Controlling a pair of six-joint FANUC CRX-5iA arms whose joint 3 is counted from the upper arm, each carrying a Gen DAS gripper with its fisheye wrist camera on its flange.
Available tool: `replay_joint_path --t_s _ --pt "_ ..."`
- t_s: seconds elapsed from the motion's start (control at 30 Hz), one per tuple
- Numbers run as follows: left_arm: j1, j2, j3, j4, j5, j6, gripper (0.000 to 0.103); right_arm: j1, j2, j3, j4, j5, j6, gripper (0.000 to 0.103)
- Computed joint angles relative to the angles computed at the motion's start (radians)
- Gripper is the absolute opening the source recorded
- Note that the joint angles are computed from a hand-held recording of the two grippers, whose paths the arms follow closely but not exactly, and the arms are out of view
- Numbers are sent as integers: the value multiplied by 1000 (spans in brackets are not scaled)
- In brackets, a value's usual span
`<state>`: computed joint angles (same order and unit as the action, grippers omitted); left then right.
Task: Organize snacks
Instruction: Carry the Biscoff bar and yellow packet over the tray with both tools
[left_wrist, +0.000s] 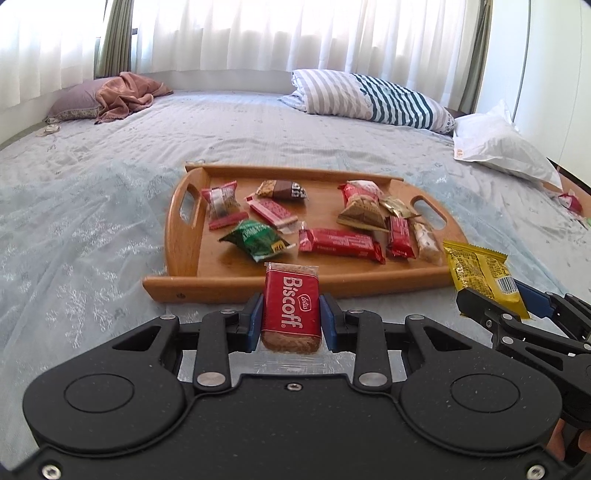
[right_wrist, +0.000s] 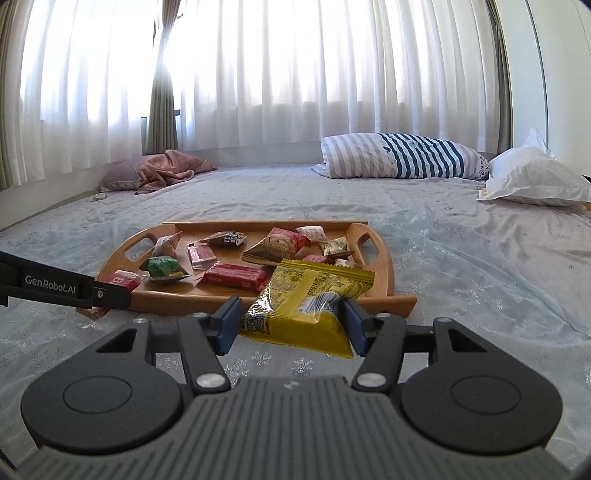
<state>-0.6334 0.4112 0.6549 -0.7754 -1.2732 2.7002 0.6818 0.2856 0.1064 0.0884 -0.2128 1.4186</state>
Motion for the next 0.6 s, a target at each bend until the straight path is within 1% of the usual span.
replay_joint_path --t_s 0.07,0.2,0.43,0.6 --pt "9 -4 0 3 6 -7 31 -4 11 46 -83 -36 83 61" --pt "34 -14 -2 15 26 -19 31 -13 43 140 -199 -105 206 61" --pt "80 -20 11 31 49 -56 31 -12 100 260 -275 -162 313 61" --pt "138 -19 17 83 90 -105 31 -8 155 352 -303 -194 361 61"
